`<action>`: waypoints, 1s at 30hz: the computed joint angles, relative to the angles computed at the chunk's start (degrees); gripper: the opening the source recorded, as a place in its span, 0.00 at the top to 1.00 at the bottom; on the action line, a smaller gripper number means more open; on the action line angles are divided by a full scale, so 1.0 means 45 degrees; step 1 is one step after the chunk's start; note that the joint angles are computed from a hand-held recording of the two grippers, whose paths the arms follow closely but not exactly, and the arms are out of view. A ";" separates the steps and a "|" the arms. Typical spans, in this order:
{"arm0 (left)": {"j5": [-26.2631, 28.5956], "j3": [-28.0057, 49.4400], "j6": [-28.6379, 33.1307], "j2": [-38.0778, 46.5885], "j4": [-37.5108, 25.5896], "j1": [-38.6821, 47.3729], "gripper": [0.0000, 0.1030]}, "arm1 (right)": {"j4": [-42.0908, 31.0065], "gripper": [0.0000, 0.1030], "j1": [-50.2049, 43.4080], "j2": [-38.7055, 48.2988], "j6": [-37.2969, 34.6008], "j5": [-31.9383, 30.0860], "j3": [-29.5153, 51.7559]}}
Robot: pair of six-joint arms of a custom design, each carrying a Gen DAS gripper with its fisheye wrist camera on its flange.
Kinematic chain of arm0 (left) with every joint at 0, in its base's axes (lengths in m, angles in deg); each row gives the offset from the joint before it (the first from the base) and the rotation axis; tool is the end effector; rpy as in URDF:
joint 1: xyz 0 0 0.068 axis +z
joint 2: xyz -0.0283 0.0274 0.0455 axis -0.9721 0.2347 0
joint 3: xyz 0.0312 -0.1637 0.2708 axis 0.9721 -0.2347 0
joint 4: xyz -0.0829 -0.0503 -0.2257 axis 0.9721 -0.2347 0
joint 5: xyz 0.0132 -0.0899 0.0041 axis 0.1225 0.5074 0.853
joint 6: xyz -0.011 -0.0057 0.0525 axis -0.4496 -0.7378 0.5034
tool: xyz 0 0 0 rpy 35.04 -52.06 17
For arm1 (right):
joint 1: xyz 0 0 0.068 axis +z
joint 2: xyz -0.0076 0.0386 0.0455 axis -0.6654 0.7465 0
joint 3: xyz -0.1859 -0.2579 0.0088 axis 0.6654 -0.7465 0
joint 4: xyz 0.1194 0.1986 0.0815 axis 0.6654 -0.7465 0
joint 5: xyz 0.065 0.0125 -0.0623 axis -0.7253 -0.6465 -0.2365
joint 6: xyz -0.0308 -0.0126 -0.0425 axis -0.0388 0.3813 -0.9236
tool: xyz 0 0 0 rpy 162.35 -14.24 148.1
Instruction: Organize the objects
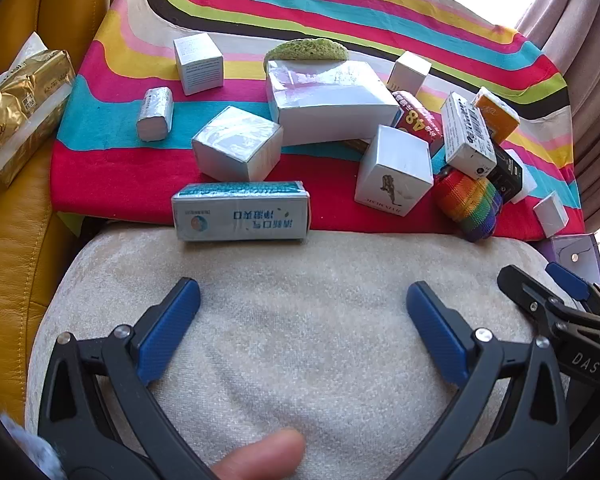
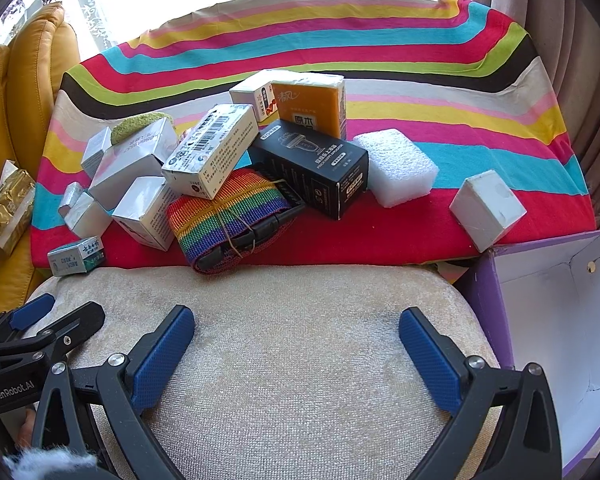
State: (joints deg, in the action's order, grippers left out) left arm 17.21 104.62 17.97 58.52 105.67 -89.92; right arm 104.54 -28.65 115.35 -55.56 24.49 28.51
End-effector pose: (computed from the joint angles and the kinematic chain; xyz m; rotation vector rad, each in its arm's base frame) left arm 0.3324 -0.0810 0.0840 -0.0300 2.6286 -0.2195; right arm 0.3042 0.0665 0.0804 0.2524 2.5738 0.0838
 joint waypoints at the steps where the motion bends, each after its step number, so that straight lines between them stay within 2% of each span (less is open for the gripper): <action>1: 0.0011 -0.0007 -0.0033 0.0004 0.0029 -0.0003 0.00 | -0.0007 0.00 -0.0007 0.0050 -0.0008 -0.0012 0.0059; 8: -0.0098 0.0125 -0.0026 -0.0006 -0.0178 -0.0029 0.00 | -0.0072 0.00 -0.0063 0.0237 -0.0013 -0.0094 0.0317; 18: -0.0129 -0.0189 -0.0056 -0.0029 0.0247 -0.0051 0.00 | 0.0106 0.00 -0.0053 0.0214 -0.0052 -0.0102 0.0172; 30: -0.0282 0.0080 -0.0270 -0.0050 -0.0248 -0.0169 0.00 | 0.0112 0.00 -0.0071 0.0187 -0.0068 -0.0120 0.0160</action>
